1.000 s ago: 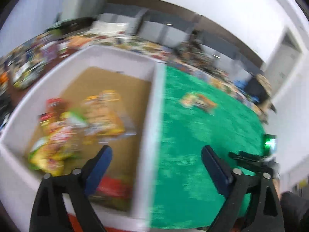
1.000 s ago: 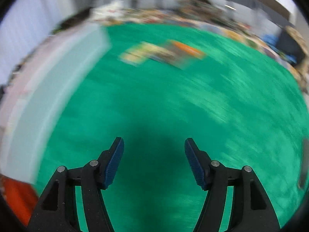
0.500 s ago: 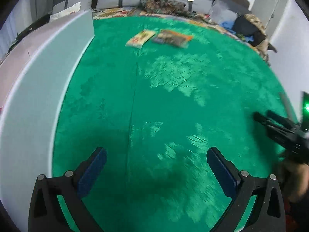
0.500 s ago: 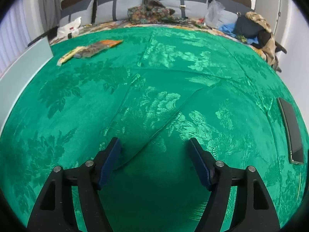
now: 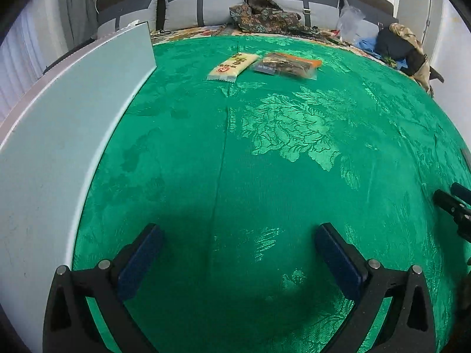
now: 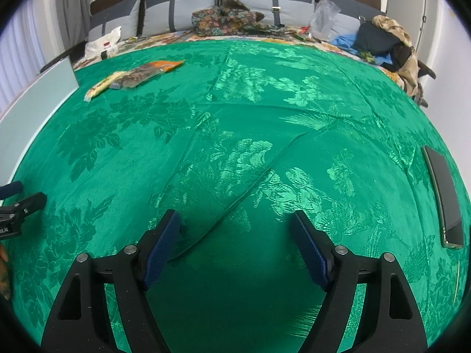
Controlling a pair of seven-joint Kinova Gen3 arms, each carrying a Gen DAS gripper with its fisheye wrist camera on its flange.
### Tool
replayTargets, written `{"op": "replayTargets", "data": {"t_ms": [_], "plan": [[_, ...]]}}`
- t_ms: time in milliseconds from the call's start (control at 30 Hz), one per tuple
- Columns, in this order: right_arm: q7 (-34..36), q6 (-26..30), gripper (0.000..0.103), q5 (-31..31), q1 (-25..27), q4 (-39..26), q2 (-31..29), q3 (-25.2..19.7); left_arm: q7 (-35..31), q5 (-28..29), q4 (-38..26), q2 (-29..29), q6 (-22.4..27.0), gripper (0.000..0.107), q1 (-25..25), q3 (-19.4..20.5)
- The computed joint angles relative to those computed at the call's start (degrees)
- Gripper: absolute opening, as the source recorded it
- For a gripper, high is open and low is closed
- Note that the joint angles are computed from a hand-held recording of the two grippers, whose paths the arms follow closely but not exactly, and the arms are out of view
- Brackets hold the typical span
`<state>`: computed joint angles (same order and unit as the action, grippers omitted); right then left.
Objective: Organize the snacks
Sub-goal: 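Release both packs into the box and move both tools back over the bed, then lower the left tool toward the cream snack bar and hover over it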
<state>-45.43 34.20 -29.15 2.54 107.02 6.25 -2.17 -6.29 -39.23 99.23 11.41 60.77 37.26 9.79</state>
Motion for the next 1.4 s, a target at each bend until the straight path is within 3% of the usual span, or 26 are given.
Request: {"op": "replayTargets", "data": {"t_ms": [133, 233, 300, 500, 567, 700, 767, 900, 1033, 1200, 1300, 1400], "plan": [[0.0, 0.0, 0.081, 0.0, 0.0, 0.0, 0.0, 0.0, 0.7, -0.4, 0.0, -0.2, 0.5, 0.103, 0.3, 0.0], [0.0, 0.0, 0.081, 0.0, 0.0, 0.0, 0.0, 0.0, 0.2, 0.7, 0.0, -0.6, 0.6, 0.103, 4.8, -4.5], [-0.1, 0.0, 0.081, 0.1, -0.1, 0.0, 0.0, 0.0, -3.6, 3.0, -0.7, -1.0, 0.7, 0.103, 4.2, -4.7], [0.0, 0.0, 0.081, 0.0, 0.0, 0.0, 0.0, 0.0, -17.5, 10.4, -5.0, 0.0, 0.0, 0.103, -11.0, 3.7], [-0.1, 0.0, 0.081, 0.1, -0.1, 0.0, 0.0, 0.0, -22.2, 12.2, -7.0, -0.4, -1.1, 0.103, -14.3, 2.5], [-0.1, 0.0, 0.082, 0.1, -0.1, 0.0, 0.0, 0.0, -31.5, 17.1, -12.3, 0.7, -4.4, 0.103, -17.1, -5.0], [-0.2, 0.0, 0.082, 0.1, -0.1, 0.0, 0.0, 0.0, -36.2, 18.3, -17.3, 3.9, -2.8, 0.102, -20.3, -5.1], [-0.2, 0.0, 0.082, 0.1, -0.1, 0.0, 0.0, 0.0, -45.2, 21.0, -25.7, 10.3, -0.2, 0.092, -23.8, -4.9], [-0.3, 0.0, 0.082, 0.2, -0.1, 0.0, 0.0, 0.0, -50.5, 22.8, -30.4, 15.0, -0.1, 0.087, -22.3, -8.3], [-0.3, -0.1, 0.082, 0.2, -0.1, 0.0, 0.0, 0.0, -49.8, 24.0, -30.6, 16.9, -2.3, 0.068, -22.1, -10.4], [-0.3, -0.1, 0.082, 0.2, -0.1, 0.1, 0.0, 0.0, -48.2, 22.8, -28.8, 16.0, -4.3, 0.038, -21.1, -11.7], [-0.4, 0.0, 0.082, 0.3, -0.2, 0.0, 0.0, 0.0, -43.7, 20.8, -26.7, 14.6, -3.7, 0.031, -19.1, -13.1]]}}
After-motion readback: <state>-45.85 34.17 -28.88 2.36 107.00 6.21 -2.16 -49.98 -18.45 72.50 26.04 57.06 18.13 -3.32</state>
